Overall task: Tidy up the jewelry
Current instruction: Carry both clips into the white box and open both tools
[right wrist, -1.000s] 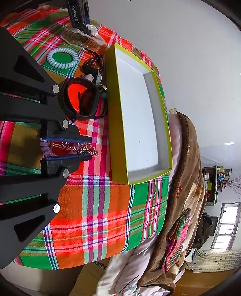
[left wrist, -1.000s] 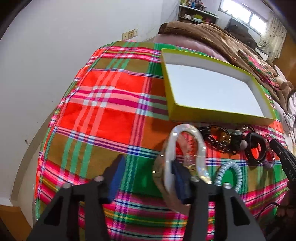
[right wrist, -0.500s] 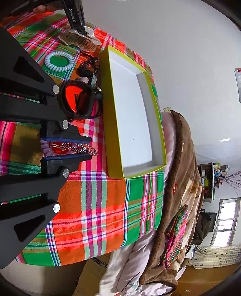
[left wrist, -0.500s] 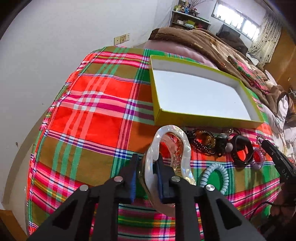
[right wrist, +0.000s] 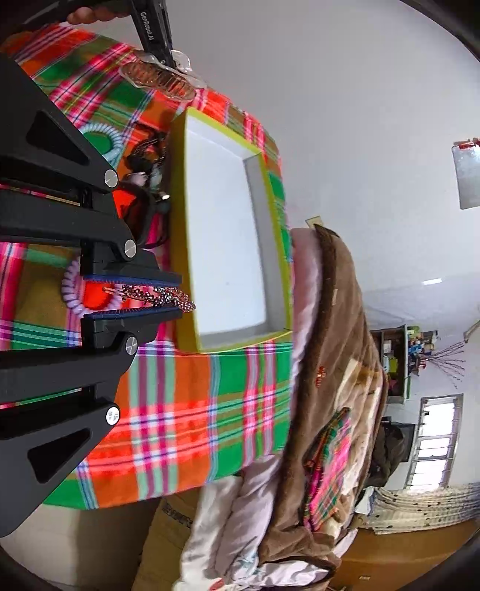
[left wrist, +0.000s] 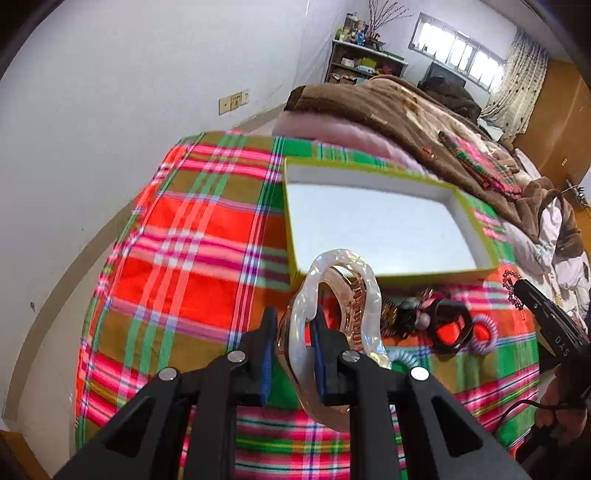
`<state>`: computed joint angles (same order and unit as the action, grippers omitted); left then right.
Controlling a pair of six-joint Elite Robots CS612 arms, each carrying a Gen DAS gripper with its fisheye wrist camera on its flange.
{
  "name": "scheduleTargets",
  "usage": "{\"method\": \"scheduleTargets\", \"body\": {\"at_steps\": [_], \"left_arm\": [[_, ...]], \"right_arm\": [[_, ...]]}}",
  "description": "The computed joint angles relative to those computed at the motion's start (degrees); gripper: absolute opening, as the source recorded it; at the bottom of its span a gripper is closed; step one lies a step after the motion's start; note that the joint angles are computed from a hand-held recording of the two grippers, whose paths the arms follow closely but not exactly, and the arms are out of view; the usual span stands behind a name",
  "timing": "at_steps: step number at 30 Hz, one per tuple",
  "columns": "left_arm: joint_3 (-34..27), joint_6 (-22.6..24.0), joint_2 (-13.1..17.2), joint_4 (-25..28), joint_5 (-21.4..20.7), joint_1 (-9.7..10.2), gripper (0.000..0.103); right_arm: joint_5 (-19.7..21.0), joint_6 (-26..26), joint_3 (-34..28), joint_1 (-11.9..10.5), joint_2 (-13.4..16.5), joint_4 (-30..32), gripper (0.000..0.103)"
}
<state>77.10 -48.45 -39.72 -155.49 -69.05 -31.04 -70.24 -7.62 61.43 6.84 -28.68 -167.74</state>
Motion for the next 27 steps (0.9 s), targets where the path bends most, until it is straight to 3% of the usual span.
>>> {"method": "scheduleTargets", "body": {"at_steps": [7,13,27], "left_arm": [[-4.1,2.6,1.4,0.2,0.7,1.02,0.019],[-8.2,4.0,3.5,0.6,-0.2,2.02,0.019],[-19.2,5.8,10.1,4.6,-4.1,4.16,0.019]], "right_arm": [[0.6,-0.7,-4.8,0.2,1.6,1.8,0.011],[0.1,-1.8,-11.7,0.7,4.6,5.9,0.011],[1.0,-5.3,-35.7,1.4,16.8,24.1,0.011]]}}
